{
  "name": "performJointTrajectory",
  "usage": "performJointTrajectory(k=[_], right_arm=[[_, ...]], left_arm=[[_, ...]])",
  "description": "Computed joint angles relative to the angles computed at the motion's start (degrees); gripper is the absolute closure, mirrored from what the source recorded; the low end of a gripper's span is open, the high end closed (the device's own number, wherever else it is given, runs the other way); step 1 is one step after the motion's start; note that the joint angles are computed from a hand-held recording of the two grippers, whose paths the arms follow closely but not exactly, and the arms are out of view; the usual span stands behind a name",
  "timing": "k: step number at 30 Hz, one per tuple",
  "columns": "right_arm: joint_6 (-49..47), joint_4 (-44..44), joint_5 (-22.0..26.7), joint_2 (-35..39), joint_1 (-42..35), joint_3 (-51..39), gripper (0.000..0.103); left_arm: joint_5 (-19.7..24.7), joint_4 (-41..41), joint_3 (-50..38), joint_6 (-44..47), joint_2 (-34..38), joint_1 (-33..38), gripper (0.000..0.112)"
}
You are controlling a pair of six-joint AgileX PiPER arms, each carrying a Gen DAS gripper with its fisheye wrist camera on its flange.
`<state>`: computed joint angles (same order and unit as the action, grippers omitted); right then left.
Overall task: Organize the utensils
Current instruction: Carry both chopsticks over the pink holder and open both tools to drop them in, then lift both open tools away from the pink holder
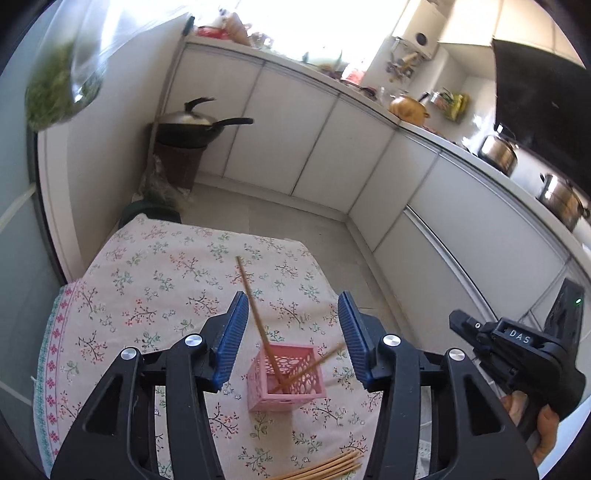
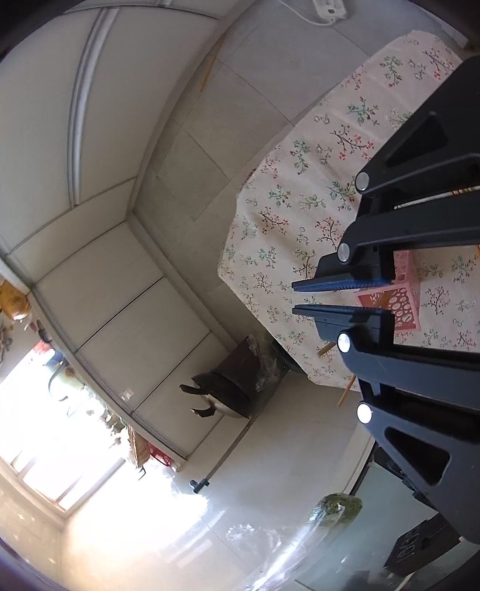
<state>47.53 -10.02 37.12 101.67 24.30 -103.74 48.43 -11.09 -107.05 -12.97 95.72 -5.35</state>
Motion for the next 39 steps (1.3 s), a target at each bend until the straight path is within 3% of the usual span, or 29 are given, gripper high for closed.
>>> performJointTrajectory(k=[7,11,19,22,25,33,37,39], right_arm=[[9.4,-15.8,-0.7,-4.9,5.3,7.0,0.081],[16.7,-26.6,0.3,-7.2,8.4,10.5,0.069],[23.9,-40.7,6.9,-8.5,13.9,13.8,0.061],[26.4,-45.4,10.6,-8.5,16.1,14.9,0.056],[27.9,-47.0,12.4,-8.8,17.1,15.9,0.043],[32.7,-48.7,17.2,-10.5,18.7,19.7,0.032],[40.7,-51.1,19.7,-13.4,19.1,25.1,0.011],[41.8,-49.9,19.9,-15.1,18.3,27.6,0.007]], left_arm=[[-0.9,9.9,1.1,-4.1,-1.7,-6.0,0.057],[-1.4,15.8,2.1,-7.5,-2.3,-8.8,0.046],[-0.4,24.8,3.0,-12.9,-2.8,-12.7,0.038],[-0.3,29.1,4.4,-15.7,-3.6,-14.4,0.029],[0.2,34.5,5.5,-18.6,-4.1,-16.6,0.026],[0.3,41.8,9.7,-23.5,-6.3,-20.0,0.018],[0.8,43.4,11.4,-24.0,-6.9,-21.1,0.016],[1.5,43.4,11.7,-23.7,-6.6,-21.6,0.016]])
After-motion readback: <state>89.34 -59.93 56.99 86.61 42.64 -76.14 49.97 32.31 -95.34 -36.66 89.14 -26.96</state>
